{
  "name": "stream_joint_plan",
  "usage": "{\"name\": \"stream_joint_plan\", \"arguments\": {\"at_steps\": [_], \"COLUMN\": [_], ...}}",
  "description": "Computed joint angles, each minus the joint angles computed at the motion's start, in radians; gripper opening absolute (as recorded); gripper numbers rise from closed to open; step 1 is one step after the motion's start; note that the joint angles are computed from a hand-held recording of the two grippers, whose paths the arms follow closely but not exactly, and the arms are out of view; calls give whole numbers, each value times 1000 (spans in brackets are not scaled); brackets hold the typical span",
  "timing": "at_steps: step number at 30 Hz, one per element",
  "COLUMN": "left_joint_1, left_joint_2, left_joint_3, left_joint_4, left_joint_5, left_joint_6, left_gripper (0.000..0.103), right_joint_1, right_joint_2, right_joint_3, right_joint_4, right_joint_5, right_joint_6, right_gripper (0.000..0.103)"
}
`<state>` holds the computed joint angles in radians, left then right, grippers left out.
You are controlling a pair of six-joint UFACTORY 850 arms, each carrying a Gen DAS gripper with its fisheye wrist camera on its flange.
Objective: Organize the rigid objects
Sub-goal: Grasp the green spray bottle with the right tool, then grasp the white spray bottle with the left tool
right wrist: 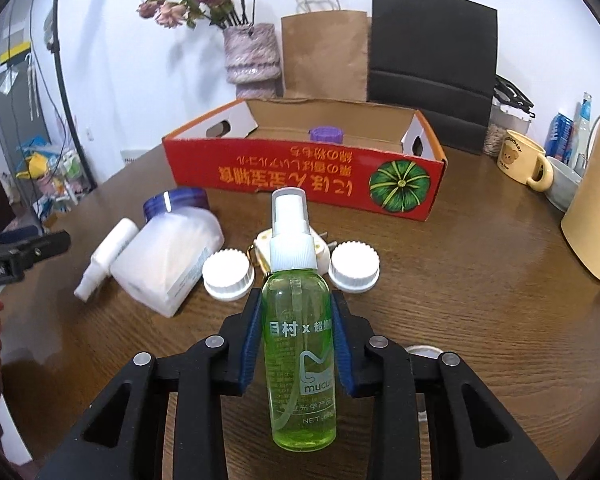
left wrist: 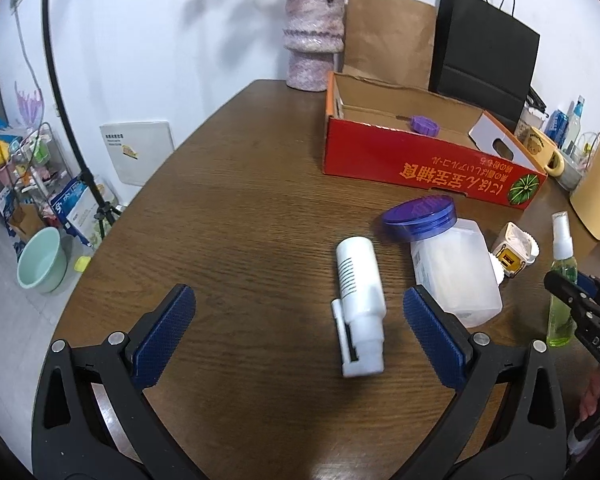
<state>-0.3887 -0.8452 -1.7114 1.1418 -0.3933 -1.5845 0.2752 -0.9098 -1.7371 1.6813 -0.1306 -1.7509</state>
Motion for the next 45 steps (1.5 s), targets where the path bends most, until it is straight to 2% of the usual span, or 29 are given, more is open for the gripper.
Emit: {"name": "stream_joint_plan", "arguments": {"at_steps": [3, 8, 14, 16, 20, 22, 24, 32, 45], "left_joint_1": [-2, -9, -12, -11, -7, -8, -7, -8, -19], "left_joint_2": [-47, -107, -160, -170, -180, -180, -174, -157, -103], "left_joint_3": [-74, -165, -233, -247, -259, -261, -250, -230, -170], "left_joint_4": [-115, -215, -334, -369, -418, -415, -413, -375, -189], "left_joint_5": [-22, -57, -78, -81, -81, -82, -64, -37, -11], "left_joint_6": [127, 241, 365, 399, 441, 441, 439, 403, 232], "left_gripper": [103, 99, 76, 65, 49, 35, 27, 24, 24], "right_joint_1": [0, -7, -13, -14, -17, -17, -17, -18, -21], "right_joint_2": [1, 8, 12, 13, 13, 13, 14, 19, 38], "right_joint_3": [3, 17, 28, 29, 30, 31, 33, 40, 60], "right_joint_4": [107, 265, 314, 322, 315, 315, 323, 372, 489], "right_joint_5": [-1, -22, -47, -53, -63, -66, -68, -75, -90], "right_joint_6": [-97, -237, -274, -280, -271, -270, -278, -329, -439], "right_gripper": [35, 35, 35, 35, 35, 35, 35, 35, 35]}}
